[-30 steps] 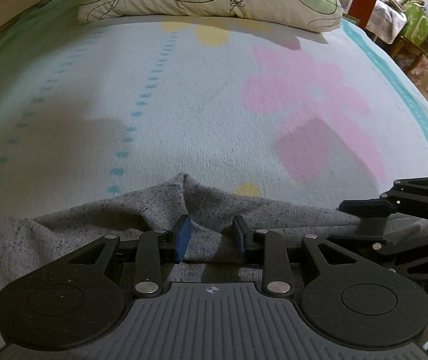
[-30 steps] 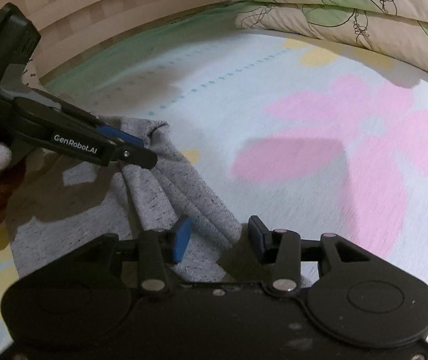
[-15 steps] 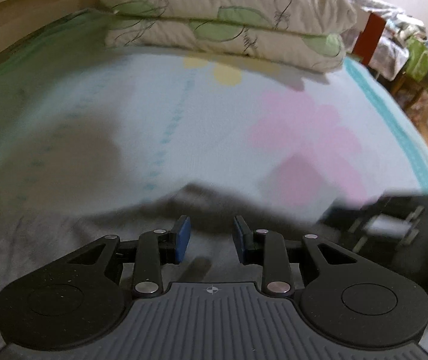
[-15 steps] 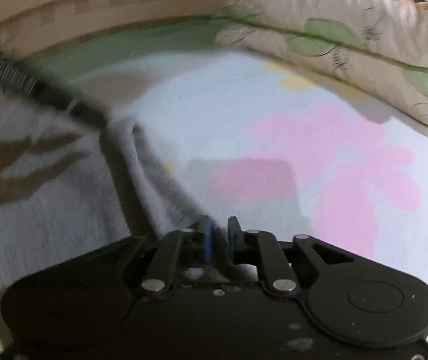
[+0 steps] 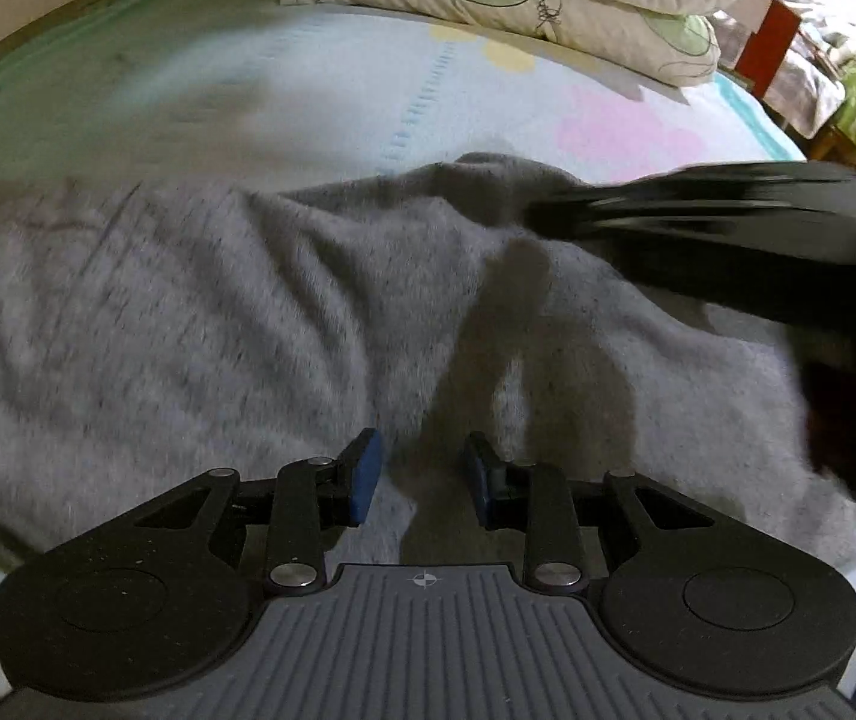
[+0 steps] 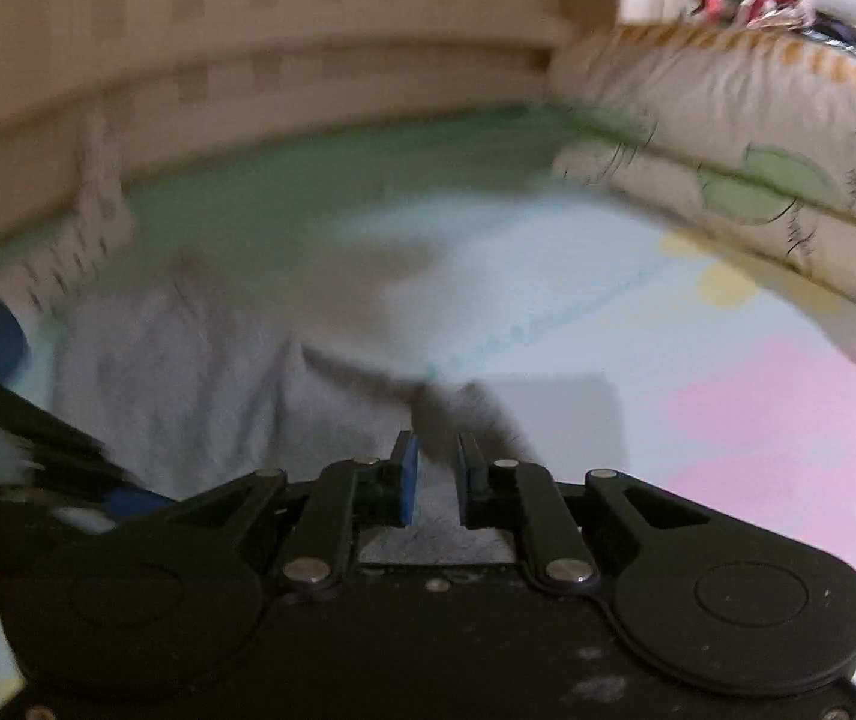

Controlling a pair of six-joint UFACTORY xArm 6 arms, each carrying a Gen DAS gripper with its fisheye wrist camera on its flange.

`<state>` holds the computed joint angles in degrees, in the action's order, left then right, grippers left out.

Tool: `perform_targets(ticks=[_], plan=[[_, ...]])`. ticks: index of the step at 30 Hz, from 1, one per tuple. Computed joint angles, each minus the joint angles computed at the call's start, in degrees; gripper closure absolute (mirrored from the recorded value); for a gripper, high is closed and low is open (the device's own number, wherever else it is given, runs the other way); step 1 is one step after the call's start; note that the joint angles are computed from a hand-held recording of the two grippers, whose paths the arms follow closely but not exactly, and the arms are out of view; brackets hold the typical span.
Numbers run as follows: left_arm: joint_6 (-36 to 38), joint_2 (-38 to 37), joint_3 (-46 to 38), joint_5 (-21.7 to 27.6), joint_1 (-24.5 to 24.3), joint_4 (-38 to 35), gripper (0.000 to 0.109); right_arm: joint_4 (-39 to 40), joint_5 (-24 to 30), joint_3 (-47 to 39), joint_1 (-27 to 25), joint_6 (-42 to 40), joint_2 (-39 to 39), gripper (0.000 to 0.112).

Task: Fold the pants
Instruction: 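Move both open grippers back over the folded sweatpants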

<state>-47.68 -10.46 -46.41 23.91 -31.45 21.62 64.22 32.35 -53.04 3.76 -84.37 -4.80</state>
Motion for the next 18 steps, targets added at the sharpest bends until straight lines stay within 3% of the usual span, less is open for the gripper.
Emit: perform_targets(ticks=[4,7,9,13,18], plan=[[-1.24,-1.34,1.38,-0.22,-0.30,-0.41,0.079,-9.66,-8.92,-7.12,2.97,15.36,11.50,0.109],[-0.17,-1.90,1.31,0.77,-0.66,-1.60,0.079,-12.06,-9.28,-11.39,2.35,23.75,14.49,0.100],[0.05,-2.52,1.15,1.90,-0.99,-2.61,0.079,-11.43,-10.13,-10.88,2.16,24.03,12.88,0.098],[-1.46,-3.76,1.87,2.37,-2.07,-2.48,0.079,-8.32,-6.30,-4.61,-1.45,22.98,4.58,0.098],[-3.81,-5.08,2.97,4.82,-5.56,0.37,0.078,-20.40,-0.70,7.54,-9.07,34.40,-6.93,0.098]])
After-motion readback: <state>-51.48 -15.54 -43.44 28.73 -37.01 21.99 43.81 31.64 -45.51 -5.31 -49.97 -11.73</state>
